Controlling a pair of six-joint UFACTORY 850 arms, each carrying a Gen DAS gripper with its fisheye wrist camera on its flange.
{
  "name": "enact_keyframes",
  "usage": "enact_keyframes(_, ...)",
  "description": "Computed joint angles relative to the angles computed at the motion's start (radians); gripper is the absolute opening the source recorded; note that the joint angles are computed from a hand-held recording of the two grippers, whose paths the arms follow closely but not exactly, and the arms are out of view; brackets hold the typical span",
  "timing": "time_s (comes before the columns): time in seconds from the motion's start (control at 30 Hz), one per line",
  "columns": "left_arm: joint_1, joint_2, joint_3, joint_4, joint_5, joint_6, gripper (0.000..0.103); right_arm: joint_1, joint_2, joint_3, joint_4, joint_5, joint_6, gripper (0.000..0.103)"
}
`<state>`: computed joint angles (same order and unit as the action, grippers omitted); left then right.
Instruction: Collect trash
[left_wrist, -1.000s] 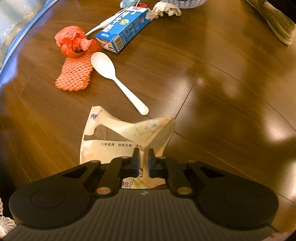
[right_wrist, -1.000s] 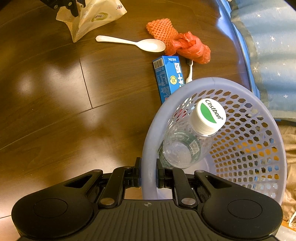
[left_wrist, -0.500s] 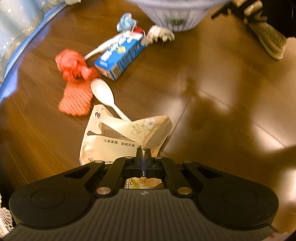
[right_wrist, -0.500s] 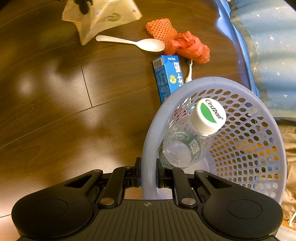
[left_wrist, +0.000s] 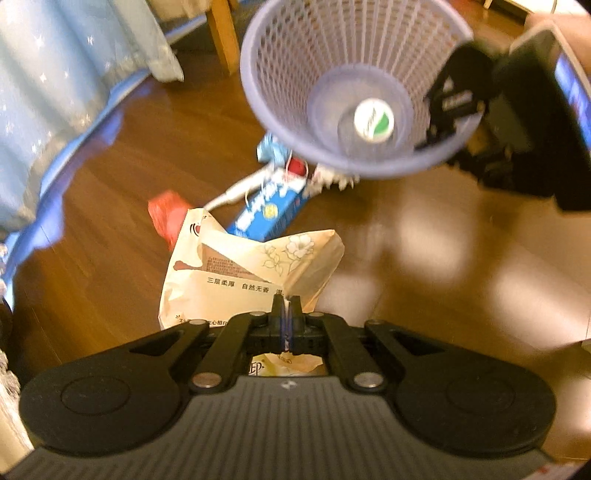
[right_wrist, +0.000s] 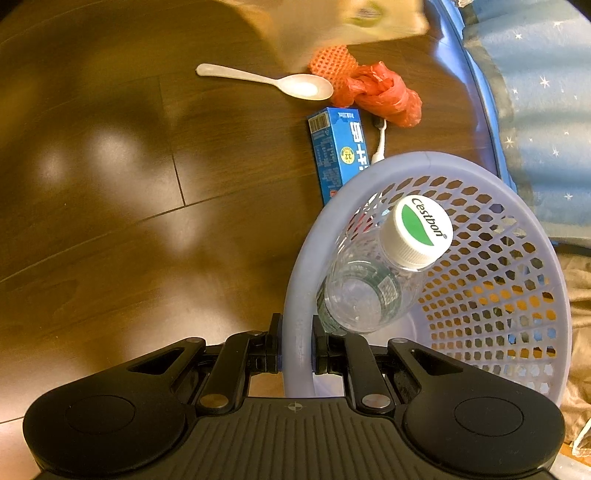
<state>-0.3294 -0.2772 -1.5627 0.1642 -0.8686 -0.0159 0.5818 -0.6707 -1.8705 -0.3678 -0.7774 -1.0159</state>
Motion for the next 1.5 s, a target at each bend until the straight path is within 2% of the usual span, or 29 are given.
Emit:
enact_keyframes(0.43,0.0,-0.087,-0.21,-0.102,0.004,0.192,0.0,-0.001,0.021,0.041,-0.027,0.034,-0.016,0.009)
enact_keyframes(0.93,0.001,-0.296,-0.516,-0.267,-0.031,0.383,0.0,-0.008,0.043,0.072,-0.03,0.052,-0.023,0.009)
enact_keyframes(1.13,0.002,-0.398,-0.66,-0.317,-0.074,0.428,0.0,-0.016,0.04,0.064,-0.016,0.05,-0.031,0.009)
enact_keyframes(1.5,-0.005,-0.61,-0.995,-0.346,-0.218,0.452,0.001,-0.029,0.042,0.06,0.004,0.05,-0.045,0.009)
